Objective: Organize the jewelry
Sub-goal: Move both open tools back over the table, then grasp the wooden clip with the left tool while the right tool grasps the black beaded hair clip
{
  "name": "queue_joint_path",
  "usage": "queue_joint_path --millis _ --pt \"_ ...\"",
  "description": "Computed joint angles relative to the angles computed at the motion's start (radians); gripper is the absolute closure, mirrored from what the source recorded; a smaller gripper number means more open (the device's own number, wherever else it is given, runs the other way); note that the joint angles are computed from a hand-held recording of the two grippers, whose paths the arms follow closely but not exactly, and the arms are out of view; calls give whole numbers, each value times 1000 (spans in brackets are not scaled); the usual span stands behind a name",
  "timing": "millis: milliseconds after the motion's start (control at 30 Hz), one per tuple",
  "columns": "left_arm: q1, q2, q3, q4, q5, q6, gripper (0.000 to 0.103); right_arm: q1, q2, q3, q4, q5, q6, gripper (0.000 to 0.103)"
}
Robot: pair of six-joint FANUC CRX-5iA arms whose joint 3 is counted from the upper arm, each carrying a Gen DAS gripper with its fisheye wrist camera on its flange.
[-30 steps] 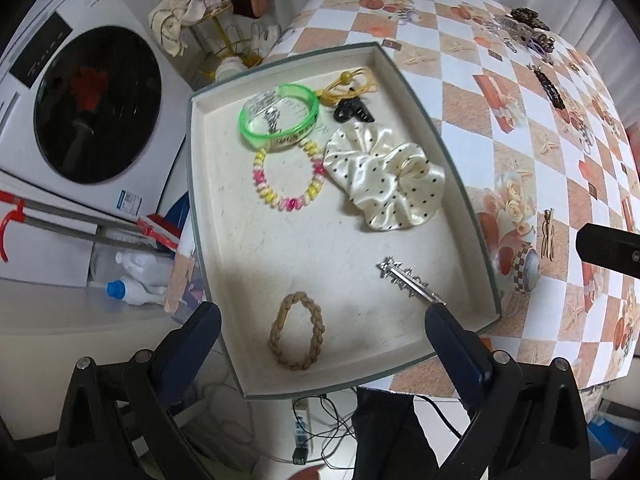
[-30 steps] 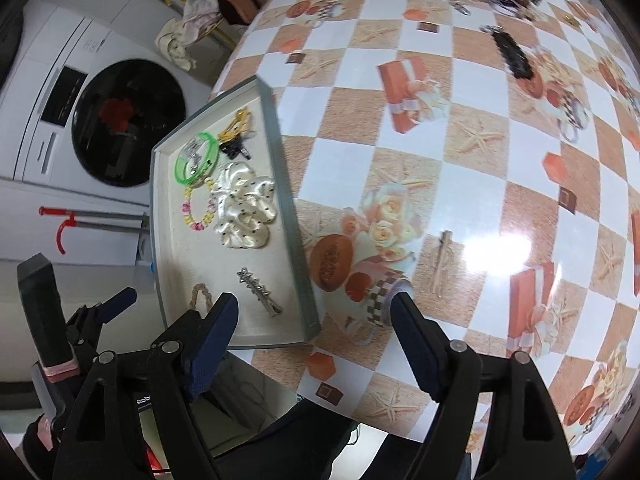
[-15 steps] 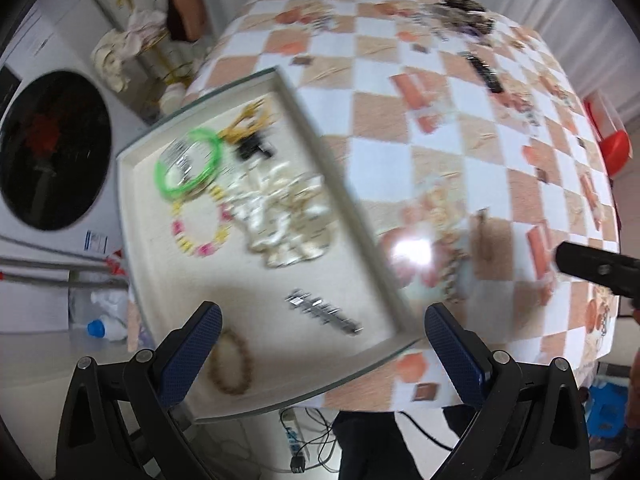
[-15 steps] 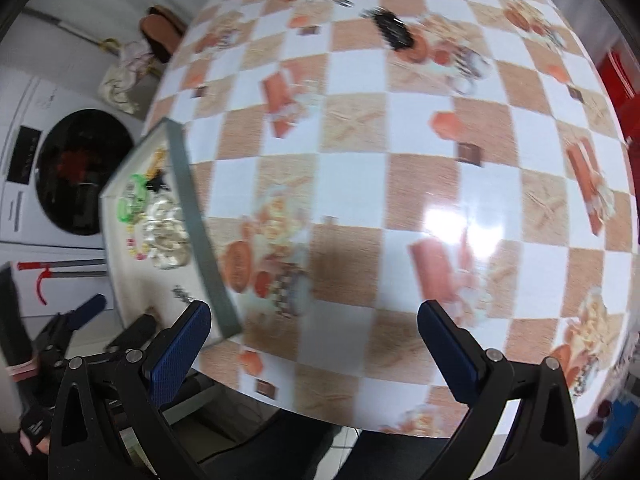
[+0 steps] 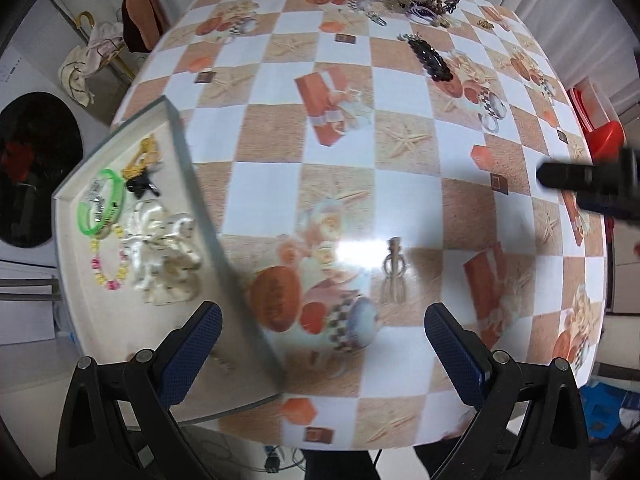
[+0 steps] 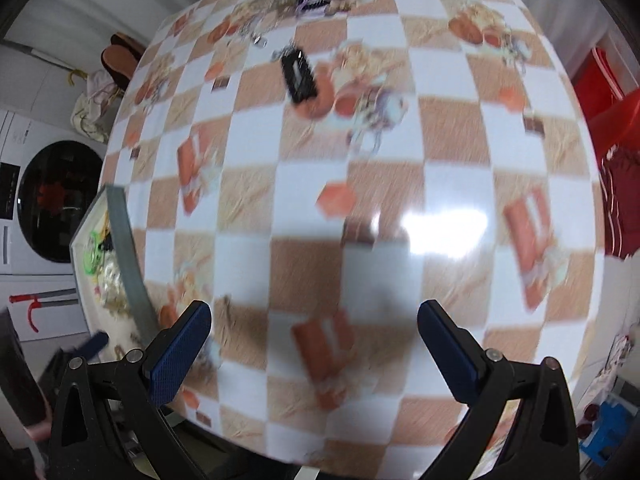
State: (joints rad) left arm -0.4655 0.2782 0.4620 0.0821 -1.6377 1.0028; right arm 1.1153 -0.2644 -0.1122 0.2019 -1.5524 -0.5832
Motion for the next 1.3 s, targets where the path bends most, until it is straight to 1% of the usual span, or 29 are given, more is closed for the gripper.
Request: queue_joint_path --millis 100,333,367,400,567,633,700,733,800,867,933,1067,1133,1233,1300 --pt "-22 0 -15 -5 8 35 0 -49 -18 -10 -6 -13 77 0" --pt "-54 8 -41 -29 44 116 0 -177 -32 -31 -30 8 251 0" --pt "-55 9 -42 -30 47 122 5 -197 -30 -32 -33 13 279 0" --pt "-59 12 -44 -37 48 131 8 -213 -27 -33 -36 17 301 0" --pt "-66 25 -55 -53 60 160 8 -314 1 -33 -51 47 426 1" --pt "-69 26 -63 -54 69 165 8 -352 17 -29 -56 56 472 3" --pt "-75 25 -75 -62 76 169 19 -386 36 -26 -62 66 509 4" --pt "-81 28 -77 -72 74 172 19 -404 46 -25 -66 73 528 7" --pt "-90 25 -91 -90 80 184 19 -437 75 -17 -72 80 566 10" --pt "-92 22 -107 -88 85 194 19 -456 95 -14 -74 87 591 14" --pt "-87 15 -123 -75 101 199 19 -477 124 -3 -75 83 617 21" --pt "-83 1 -152 -58 131 205 19 -502 165 5 -76 91 646 23" --pt "-84 -10 -169 -51 143 205 19 -495 191 13 -40 76 652 24" --pt "-81 -18 -182 -44 152 215 19 -497 228 35 -22 59 696 24" --pt "-95 -14 -182 -45 155 237 20 -493 252 51 -10 36 719 28"
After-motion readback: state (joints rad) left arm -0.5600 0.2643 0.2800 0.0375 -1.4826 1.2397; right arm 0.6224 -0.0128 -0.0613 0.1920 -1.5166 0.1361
